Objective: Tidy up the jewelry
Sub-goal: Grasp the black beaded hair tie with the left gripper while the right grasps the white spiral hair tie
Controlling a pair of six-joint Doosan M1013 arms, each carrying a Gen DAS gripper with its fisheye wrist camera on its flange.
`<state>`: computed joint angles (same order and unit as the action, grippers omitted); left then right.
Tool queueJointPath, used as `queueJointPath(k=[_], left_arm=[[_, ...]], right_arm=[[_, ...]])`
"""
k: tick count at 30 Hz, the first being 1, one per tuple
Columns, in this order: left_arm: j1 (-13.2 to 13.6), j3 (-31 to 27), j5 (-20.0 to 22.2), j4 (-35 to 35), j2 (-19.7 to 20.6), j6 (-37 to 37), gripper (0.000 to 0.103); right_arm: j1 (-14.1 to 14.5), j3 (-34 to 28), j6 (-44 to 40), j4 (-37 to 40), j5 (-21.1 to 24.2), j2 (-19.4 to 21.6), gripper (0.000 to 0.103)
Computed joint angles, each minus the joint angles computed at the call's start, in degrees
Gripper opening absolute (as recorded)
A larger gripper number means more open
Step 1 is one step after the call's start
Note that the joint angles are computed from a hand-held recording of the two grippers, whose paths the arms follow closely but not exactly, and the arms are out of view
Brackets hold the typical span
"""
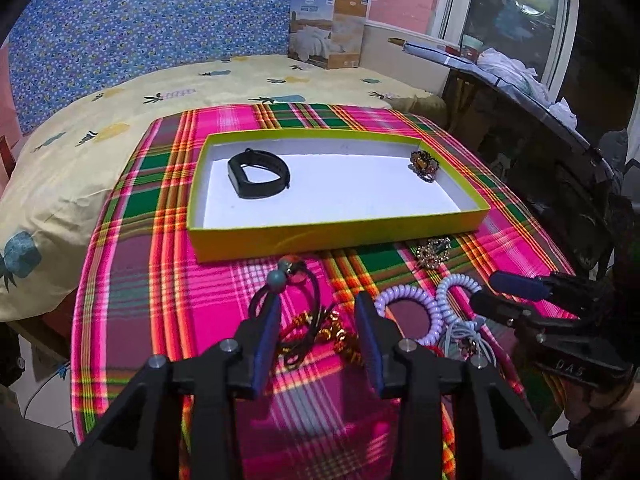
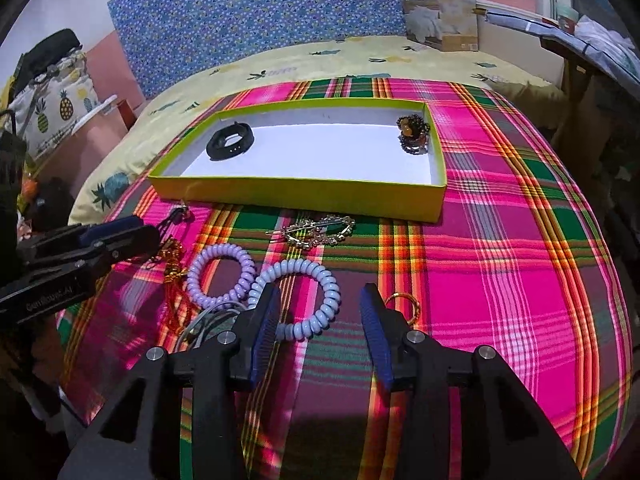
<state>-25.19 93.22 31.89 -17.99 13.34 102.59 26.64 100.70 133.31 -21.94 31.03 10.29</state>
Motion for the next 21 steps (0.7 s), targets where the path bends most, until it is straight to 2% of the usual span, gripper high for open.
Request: queueJointPath(k=[4,6,8,11,21], left_arm=[[-0.2,-0.6,0.6,0.2,0.6,0.6,0.027],[-0.3,-0.9,1.1,0.5,0.9,0.6,0.017],[-0.5,-1.2,1.7,1.3,1.2,0.0,0.013],[-0.6,-1.3,1.9,1.7,1.4,-0.2,0.005],[0.0,0.0,-0.2,0.8,-0.7,0.7,0.004]], right_arm=[[0.0,-0.9,-2.4,0.8,1.5,1.0,0.033],[0.1,-1.3,-2.1,-0.4,2.3,1.4,0.027],[0.2,-1.6,-1.9,-1.3,3.1,1.7,0.023],[0.4,-1.9,-1.8,-2.5,4.0,1.9,0.011],[0.3,-0.4,0.7,-3.7,1.4,0.2,0.009]])
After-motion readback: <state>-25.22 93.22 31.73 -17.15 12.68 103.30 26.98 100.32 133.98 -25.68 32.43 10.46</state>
